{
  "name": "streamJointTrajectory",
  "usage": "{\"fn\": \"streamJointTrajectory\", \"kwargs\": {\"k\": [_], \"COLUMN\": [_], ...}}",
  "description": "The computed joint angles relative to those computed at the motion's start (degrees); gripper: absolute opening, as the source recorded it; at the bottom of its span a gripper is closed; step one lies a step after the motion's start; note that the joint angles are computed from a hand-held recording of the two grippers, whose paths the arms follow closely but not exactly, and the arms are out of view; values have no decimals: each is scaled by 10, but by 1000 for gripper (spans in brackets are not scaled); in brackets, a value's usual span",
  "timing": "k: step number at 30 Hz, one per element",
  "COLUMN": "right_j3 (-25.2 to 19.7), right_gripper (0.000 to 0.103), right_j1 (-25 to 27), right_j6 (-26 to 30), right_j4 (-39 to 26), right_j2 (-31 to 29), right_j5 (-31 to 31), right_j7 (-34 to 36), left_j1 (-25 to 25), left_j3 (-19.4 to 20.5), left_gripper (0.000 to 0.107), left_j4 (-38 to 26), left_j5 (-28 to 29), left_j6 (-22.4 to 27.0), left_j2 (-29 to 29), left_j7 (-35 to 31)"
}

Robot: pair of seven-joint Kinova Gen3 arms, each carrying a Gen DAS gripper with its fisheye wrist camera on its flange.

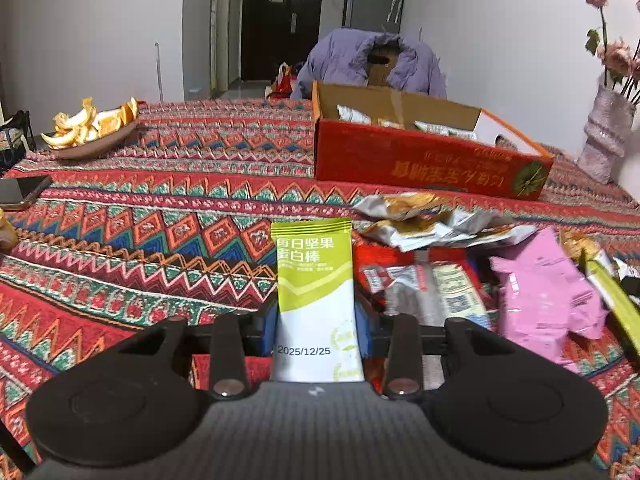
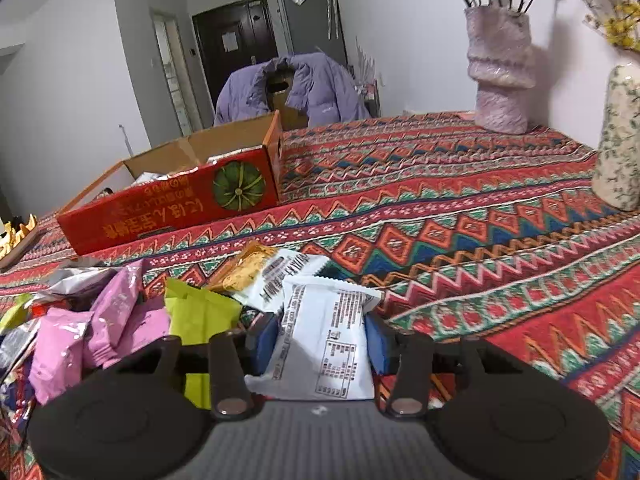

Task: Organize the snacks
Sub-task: 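Carry both packets over the box and lower them inside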

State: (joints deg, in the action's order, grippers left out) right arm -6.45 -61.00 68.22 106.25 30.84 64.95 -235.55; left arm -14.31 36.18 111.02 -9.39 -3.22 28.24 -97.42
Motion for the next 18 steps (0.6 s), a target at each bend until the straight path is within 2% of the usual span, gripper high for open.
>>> {"fn": "streamJointTrajectory", "kwargs": {"k": [7,10,12,15,18], "right_j3": [-19,-26,-28,-31,-32], "right_gripper": [45,45,45,45,45], "right_j1": [-60,-79,-85,-88,-78], "right_j6": [77,93,100,104,89], "right_j4": [-23,-27,-29,-30,-17], "right_j2": [-8,-10,-12,-16,-32], "right_j5": [2,18,29,48,81], "right_j7": [33,30,32,35,39], "left_j1": [-127,-191,-213,-234,-254], "left_j3": [122,185,208,237,288], "left_gripper": [38,38,38,38,38], "left_j4": [81,108,115,107,59], "left_j5": [-47,-84,-102,-133,-162], "left_j6": [-48,-64,-72,-67,-25], "left_j2": [-47,-60,-67,-62,-19], "left_j7": [48,81,101,129,147]}}
